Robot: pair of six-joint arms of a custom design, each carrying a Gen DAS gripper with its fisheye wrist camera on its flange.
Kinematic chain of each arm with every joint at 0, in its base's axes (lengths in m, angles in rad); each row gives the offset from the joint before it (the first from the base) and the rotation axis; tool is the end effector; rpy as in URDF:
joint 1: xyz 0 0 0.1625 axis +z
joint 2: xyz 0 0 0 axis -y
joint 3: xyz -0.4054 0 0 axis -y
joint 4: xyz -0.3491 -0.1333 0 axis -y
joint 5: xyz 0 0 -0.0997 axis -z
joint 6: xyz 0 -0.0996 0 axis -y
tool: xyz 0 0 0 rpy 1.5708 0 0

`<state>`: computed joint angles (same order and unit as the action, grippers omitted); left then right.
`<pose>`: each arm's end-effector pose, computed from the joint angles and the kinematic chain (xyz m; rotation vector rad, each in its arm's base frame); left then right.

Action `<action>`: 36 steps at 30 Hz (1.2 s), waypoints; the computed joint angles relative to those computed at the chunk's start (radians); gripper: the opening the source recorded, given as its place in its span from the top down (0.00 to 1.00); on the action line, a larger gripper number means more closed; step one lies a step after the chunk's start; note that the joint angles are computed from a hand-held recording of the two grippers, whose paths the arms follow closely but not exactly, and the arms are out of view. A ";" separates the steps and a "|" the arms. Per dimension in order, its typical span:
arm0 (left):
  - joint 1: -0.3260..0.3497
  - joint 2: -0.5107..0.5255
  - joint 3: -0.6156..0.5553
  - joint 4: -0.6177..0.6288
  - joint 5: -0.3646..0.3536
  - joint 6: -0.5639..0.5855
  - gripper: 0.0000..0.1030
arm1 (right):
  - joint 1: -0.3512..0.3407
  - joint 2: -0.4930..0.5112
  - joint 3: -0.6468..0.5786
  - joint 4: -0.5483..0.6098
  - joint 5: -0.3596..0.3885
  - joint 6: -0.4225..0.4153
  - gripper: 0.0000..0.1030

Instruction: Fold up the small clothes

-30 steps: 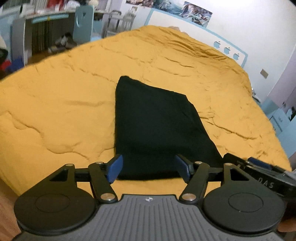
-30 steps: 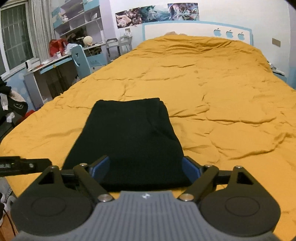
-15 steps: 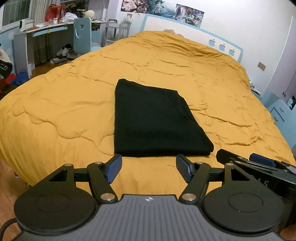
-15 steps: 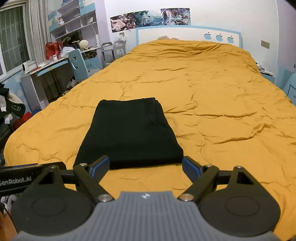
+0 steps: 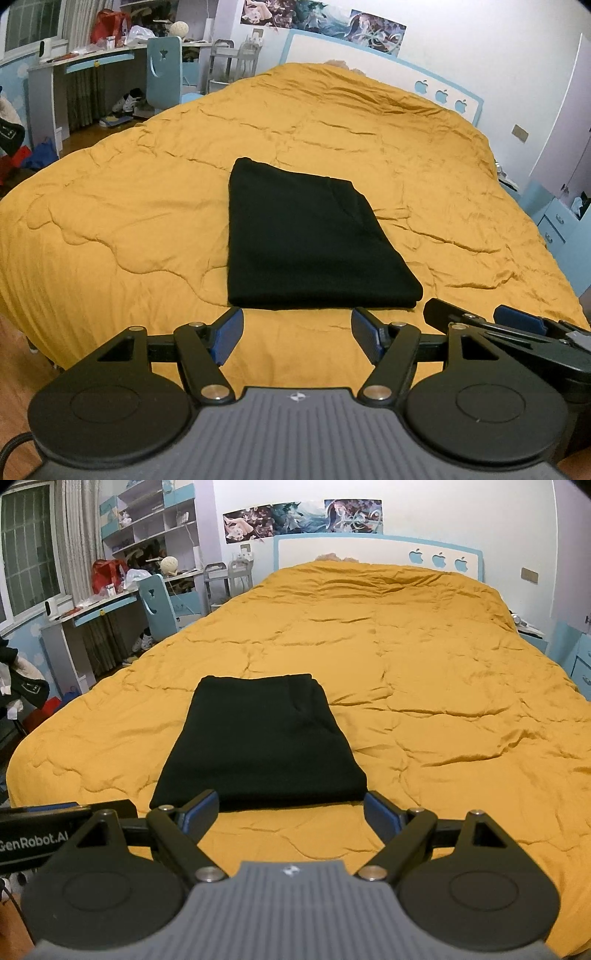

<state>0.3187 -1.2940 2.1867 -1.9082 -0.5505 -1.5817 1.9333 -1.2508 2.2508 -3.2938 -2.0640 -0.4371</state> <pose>-0.2992 -0.3285 0.1838 -0.0150 2.2465 -1.1298 0.2397 -0.3892 0.2537 0.7483 -2.3775 0.9143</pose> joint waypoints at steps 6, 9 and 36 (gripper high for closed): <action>0.012 -0.008 0.007 -0.033 -0.010 0.030 0.24 | 0.003 0.004 -0.007 0.015 -0.011 0.008 0.21; 0.015 -0.009 0.007 -0.034 -0.009 0.038 0.24 | 0.007 0.003 -0.012 0.029 -0.018 0.016 0.21; 0.030 0.016 -0.006 -0.042 -0.001 0.087 0.26 | 0.011 0.003 -0.015 0.036 -0.039 0.026 0.21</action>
<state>0.3488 -1.2782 2.1808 -1.9500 -0.5518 -1.4949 1.9447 -1.2475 2.2362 -3.2577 -2.1026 -0.4110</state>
